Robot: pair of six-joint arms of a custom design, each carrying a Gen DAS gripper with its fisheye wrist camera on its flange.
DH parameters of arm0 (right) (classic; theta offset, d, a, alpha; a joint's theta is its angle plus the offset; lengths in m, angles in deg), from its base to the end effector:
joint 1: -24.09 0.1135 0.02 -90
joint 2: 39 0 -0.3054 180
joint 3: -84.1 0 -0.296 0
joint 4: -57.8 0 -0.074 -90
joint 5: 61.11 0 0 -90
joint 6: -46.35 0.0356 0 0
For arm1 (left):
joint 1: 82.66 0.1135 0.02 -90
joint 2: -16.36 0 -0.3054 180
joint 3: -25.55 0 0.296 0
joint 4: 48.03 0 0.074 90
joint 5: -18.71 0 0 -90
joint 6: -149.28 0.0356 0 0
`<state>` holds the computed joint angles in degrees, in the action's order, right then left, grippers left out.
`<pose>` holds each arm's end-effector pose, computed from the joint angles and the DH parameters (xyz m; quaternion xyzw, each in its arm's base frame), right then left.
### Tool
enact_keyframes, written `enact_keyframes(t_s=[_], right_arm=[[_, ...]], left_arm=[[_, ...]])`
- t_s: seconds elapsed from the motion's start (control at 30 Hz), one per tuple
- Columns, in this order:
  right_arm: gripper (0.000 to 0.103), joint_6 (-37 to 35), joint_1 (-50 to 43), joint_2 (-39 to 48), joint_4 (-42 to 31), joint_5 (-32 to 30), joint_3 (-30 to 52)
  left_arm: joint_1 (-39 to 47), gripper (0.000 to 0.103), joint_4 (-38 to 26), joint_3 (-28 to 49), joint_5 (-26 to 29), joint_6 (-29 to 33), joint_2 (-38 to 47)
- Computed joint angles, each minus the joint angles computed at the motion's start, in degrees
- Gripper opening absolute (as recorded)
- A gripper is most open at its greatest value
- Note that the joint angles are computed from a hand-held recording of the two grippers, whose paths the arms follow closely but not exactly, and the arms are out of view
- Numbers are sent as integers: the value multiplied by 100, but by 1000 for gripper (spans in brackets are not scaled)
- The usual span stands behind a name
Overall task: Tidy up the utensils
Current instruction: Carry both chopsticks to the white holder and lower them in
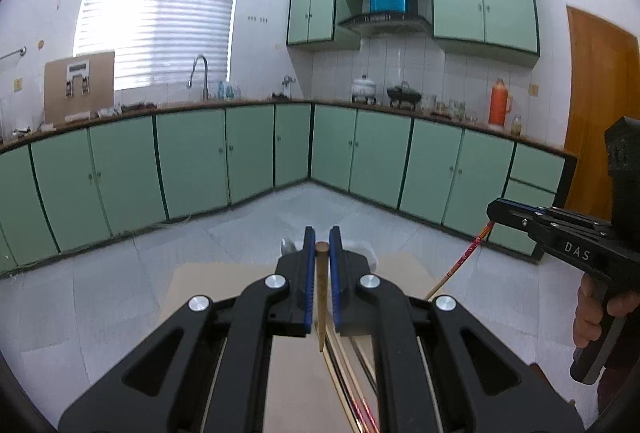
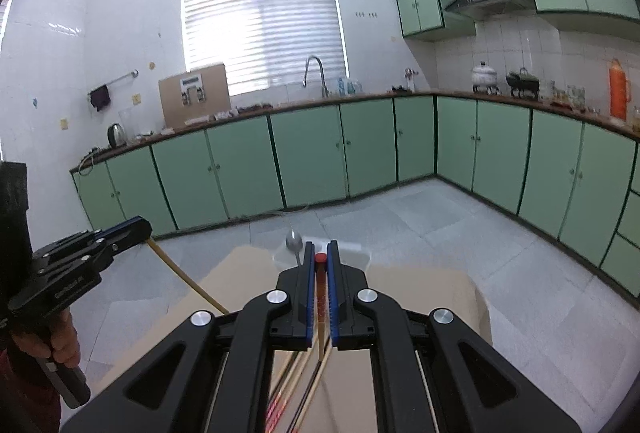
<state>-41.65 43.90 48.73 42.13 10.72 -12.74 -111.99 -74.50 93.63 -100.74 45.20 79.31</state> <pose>0.3765 0.1474 0.3578 -0.2146 0.7863 0.2340 0.5300 0.2472 -0.1188 0.3737 -0.0361 0.8106 -0.0067 0.5844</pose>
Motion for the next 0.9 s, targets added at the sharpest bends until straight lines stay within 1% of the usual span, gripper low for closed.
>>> enact_keyframes(t_s=[0.1,0.17,0.23,0.3,0.4,0.57,0.63,0.73,0.9], right_arm=[[6,8,-28,155,-10,-51,454],[6,37,-21,352,-24,25,821],[6,98,-19,596,-44,63,1178],[6,133,-1,888,-87,157,1551],[6,159,33,1337,-104,344,2026],[6,145,98,2064,-485,582,2750],[6,102,120,2237,-537,639,2843],[6,44,179,2476,-634,710,2991],[6,-42,283,2708,-621,855,3015]], left_arm=[[93,6,214,303,-16,277,69],[117,6,344,514,-30,408,191],[229,6,509,797,65,564,419],[274,6,615,1049,15,672,673],[486,6,762,1454,159,747,1203],[865,6,587,1968,564,582,1982],[943,6,597,2073,580,605,2236],[1126,6,657,2158,761,637,2504],[1256,6,722,2231,850,633,2880]])
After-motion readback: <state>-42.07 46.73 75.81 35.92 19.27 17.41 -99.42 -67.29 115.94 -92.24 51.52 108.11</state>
